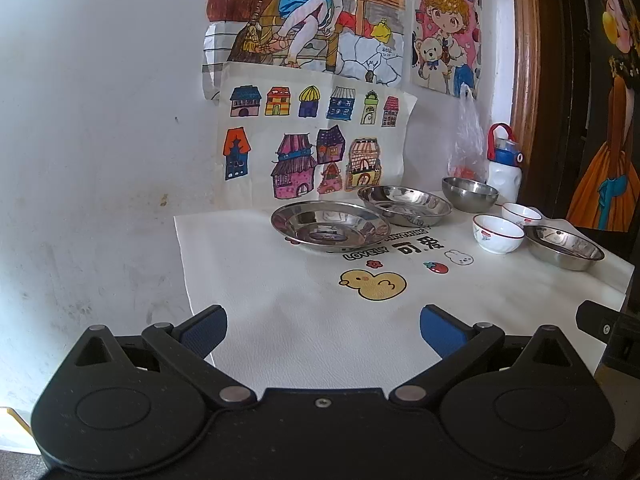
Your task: Organize plates and bowls
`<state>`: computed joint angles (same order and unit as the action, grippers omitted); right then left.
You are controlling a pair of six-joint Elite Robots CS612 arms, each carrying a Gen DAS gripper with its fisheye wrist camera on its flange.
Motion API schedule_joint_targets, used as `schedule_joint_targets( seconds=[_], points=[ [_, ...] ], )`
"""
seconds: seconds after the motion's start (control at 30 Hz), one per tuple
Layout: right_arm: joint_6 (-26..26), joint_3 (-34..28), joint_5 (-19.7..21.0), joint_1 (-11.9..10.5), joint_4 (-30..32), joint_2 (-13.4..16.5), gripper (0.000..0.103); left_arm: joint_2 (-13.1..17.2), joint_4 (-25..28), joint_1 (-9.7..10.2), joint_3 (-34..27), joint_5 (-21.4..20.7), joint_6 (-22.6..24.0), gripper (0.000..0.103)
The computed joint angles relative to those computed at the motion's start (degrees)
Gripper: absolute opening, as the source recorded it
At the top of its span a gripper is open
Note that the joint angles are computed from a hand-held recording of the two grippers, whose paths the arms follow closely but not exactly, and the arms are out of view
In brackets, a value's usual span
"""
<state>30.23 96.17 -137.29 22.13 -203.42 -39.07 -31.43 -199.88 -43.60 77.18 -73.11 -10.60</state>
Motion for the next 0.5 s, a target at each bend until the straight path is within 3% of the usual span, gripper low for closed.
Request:
schedule_joint_targets(
  seconds=[0.5],
  points=[
    [-0.1, 0.0, 0.0, 0.0, 0.1, 0.0, 0.103, 0.0, 0.0, 0.02, 0.0, 0.0, 0.0, 0.102]
  ],
)
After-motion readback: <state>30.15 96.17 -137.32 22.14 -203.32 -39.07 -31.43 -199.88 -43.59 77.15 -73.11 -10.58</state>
